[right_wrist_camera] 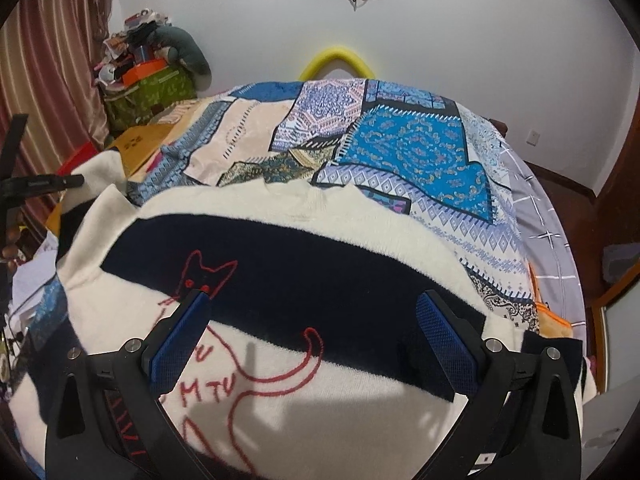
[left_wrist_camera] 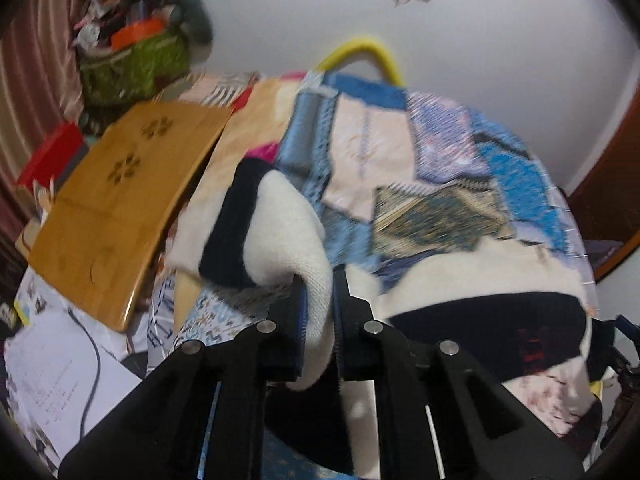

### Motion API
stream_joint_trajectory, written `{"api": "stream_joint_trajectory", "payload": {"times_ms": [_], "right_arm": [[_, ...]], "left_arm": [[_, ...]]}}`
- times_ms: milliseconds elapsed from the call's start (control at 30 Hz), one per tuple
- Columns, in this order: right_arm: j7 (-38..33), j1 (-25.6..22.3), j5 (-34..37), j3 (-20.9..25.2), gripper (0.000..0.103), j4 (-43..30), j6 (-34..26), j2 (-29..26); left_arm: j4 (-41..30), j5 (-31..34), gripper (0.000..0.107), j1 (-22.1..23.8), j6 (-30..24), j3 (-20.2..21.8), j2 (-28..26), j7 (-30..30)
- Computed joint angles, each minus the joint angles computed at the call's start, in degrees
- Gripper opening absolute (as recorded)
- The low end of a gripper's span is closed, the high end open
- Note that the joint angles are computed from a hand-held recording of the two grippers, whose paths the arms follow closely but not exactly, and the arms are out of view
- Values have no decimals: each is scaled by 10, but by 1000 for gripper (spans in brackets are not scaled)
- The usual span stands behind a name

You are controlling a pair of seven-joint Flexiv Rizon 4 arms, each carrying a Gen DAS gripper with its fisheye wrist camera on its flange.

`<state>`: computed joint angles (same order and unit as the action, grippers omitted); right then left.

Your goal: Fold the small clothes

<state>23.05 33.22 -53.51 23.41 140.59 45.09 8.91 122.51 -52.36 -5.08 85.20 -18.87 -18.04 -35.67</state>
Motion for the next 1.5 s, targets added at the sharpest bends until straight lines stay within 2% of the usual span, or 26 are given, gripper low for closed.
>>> {"api": "stream_joint_trajectory", "payload": {"times_ms": [67, 167, 267, 367, 633, 800, 867, 1000, 1133, 1200, 1267, 1300, 1367, 1500], "right_arm": [[1, 4, 6, 7, 102, -5, -16, 5], [-4, 12, 21, 17, 102, -10, -44, 14], [-5, 18, 32, 25, 102, -11, -62, 26], [-4, 25, 42, 36, 102, -13, -85, 39], [1, 39, 62, 57, 103, -10, -122, 68], [-3, 46, 75, 62, 103, -8, -126, 71], [-6, 50, 78, 64, 103, -10, -128, 67], [-6, 57, 76, 64, 103, -15, -136, 53], [7, 57, 60, 54, 103, -16, -113, 40], [8, 57, 54, 51, 103, -18, -106, 36], [3, 57, 53, 48, 103, -25, -107, 29], [0, 57, 50, 46, 102, -29, -106, 25], [-2, 56, 42, 41, 102, -35, -99, 21], [-8, 53, 18, 33, 102, -55, -89, 6]], "left_arm": [[13, -63, 11, 12, 9, -38, 27, 50], [21, -165, 11, -2, 15, -62, 60, 123], [24, -211, 11, -27, 1, -57, 86, 157], [27, -228, 11, -57, -9, -47, 104, 168], [38, -197, 11, -139, -20, -15, 112, 147], [51, -147, 11, -189, -18, 13, 96, 116], [56, -104, 11, -204, -30, 31, 88, 84], [63, -50, 11, -212, -57, 41, 82, 37], [74, 6, 12, -213, -51, 41, 82, 18], [76, 48, 13, -210, -65, 47, 87, 3], [80, 62, 20, -204, -70, 47, 96, 0], [83, 53, 28, -202, -67, 44, 100, 8], [91, 11, 43, -200, -46, 38, 111, 38], [96, -54, 57, -207, -8, 45, 122, 87]]}}
